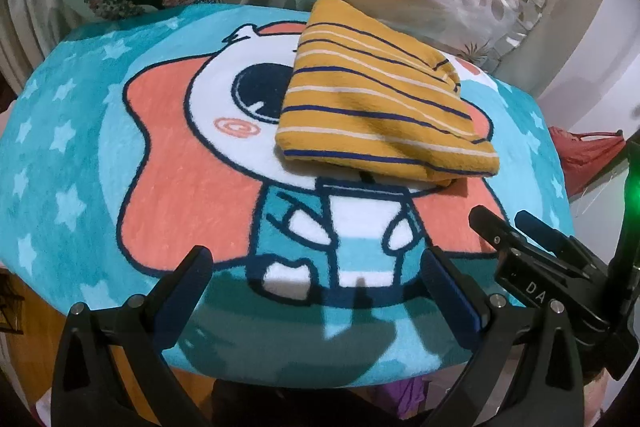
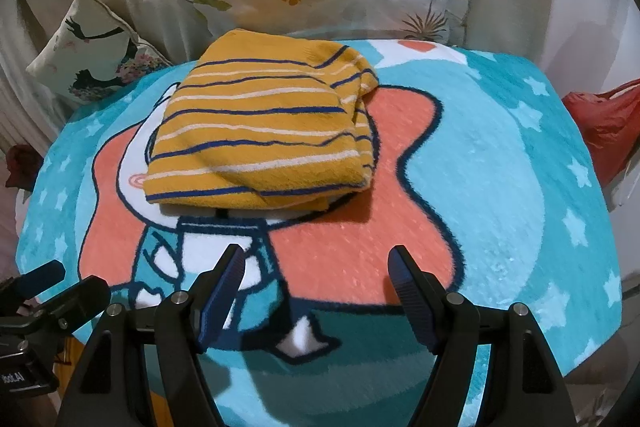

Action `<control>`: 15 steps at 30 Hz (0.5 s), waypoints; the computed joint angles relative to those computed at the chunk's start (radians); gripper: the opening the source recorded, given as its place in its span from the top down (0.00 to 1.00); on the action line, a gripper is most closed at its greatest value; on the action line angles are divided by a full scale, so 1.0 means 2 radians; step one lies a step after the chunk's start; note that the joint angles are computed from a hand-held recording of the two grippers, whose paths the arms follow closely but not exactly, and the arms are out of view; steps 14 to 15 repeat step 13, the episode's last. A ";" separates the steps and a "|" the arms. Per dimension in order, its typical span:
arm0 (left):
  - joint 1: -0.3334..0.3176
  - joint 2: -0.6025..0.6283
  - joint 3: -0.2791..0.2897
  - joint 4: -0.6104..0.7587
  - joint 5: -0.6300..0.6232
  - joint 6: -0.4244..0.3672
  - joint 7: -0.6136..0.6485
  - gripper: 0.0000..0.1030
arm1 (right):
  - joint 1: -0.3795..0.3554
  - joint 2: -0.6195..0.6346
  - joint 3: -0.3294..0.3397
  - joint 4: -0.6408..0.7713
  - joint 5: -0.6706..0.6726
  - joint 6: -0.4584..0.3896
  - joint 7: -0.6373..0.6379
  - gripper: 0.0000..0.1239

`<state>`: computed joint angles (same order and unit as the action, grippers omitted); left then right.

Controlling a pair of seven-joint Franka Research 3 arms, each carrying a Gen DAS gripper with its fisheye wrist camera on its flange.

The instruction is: Fold small clothes

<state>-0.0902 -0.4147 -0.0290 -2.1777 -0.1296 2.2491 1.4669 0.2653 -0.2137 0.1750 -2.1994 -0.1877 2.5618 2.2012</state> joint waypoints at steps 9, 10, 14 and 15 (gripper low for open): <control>0.001 0.010 0.005 0.005 -0.021 -0.006 0.006 0.00 | 0.004 0.010 -0.003 0.007 0.004 0.005 -0.007 0.36; 0.003 0.010 0.003 0.005 -0.018 -0.004 0.004 0.00 | 0.004 0.011 -0.004 0.008 0.006 0.005 -0.008 0.36; 0.005 0.014 -0.001 0.008 -0.011 -0.001 -0.002 0.00 | 0.004 0.012 -0.006 0.006 0.008 0.007 -0.010 0.36; 0.005 0.014 -0.001 0.008 -0.011 -0.001 -0.002 0.00 | 0.004 0.012 -0.006 0.006 0.008 0.007 -0.010 0.36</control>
